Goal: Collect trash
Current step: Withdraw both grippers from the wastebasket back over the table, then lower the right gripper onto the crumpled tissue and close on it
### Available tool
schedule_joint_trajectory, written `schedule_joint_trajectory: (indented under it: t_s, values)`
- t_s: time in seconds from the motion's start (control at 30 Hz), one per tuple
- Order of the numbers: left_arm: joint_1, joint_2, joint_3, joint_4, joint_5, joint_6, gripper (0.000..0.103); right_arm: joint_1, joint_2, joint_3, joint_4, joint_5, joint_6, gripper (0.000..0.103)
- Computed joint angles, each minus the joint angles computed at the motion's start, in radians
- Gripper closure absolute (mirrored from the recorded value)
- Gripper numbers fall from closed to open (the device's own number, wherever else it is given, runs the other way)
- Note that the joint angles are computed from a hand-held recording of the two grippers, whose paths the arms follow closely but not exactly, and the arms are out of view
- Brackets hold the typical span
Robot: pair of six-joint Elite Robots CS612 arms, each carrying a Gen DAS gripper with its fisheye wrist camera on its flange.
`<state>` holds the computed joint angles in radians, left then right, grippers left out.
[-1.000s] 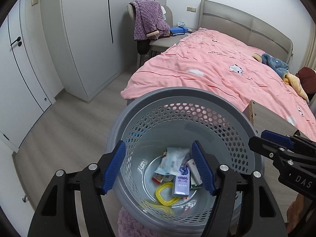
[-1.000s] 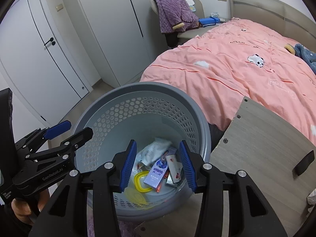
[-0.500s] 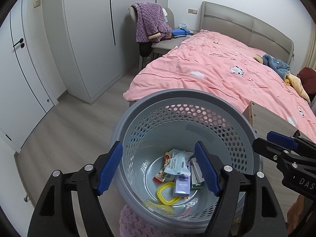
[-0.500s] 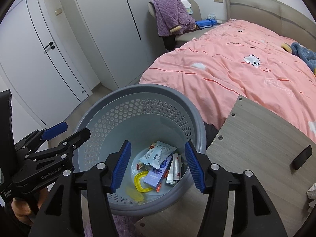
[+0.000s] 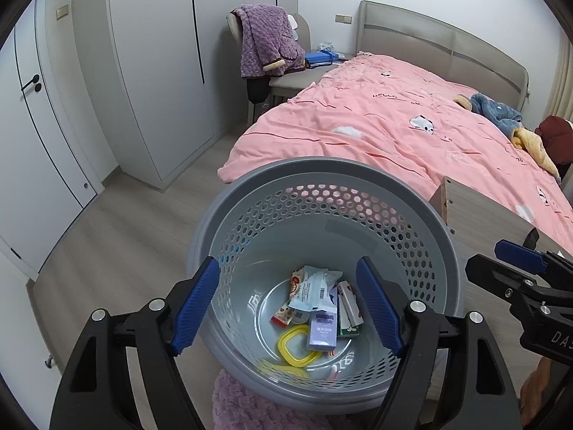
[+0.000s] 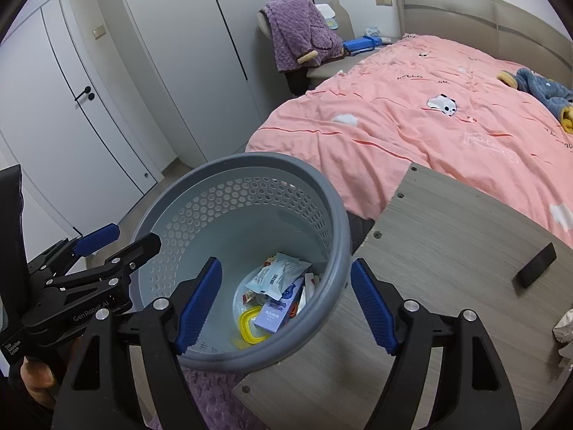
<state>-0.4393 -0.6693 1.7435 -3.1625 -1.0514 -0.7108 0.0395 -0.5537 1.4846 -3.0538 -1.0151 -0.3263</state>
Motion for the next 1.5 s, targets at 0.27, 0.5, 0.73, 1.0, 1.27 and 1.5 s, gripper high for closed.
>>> schedule_joint_trajectory:
  t_s: [0.27,0.5,0.73,1.0,1.27,1.5]
  values:
    - [-0.020,0.006,-0.013,0.002,-0.015,0.021,0.027,-0.025,-0.003,0.030,-0.036,-0.008,0.040,0.018]
    - [-0.043,0.014,-0.031,-0.006,-0.026,0.061,0.027,-0.056,-0.009,0.071,-0.096,-0.041,0.089,0.010]
    - [-0.071,0.031,-0.074,-0.014,-0.053,0.116,0.027,-0.100,-0.022,0.123,-0.177,-0.098,0.137,0.007]
    - [-0.105,0.064,-0.153,-0.007,-0.100,0.196,0.027,-0.158,-0.034,0.170,-0.283,-0.215,0.199,0.006]
    - [-0.128,0.105,-0.257,0.042,-0.151,0.272,0.027,-0.204,-0.029,0.169,-0.296,-0.280,0.253,0.006]
    - [-0.132,0.146,-0.353,0.100,-0.178,0.318,0.027,-0.216,-0.014,0.137,-0.263,-0.296,0.272,0.006]
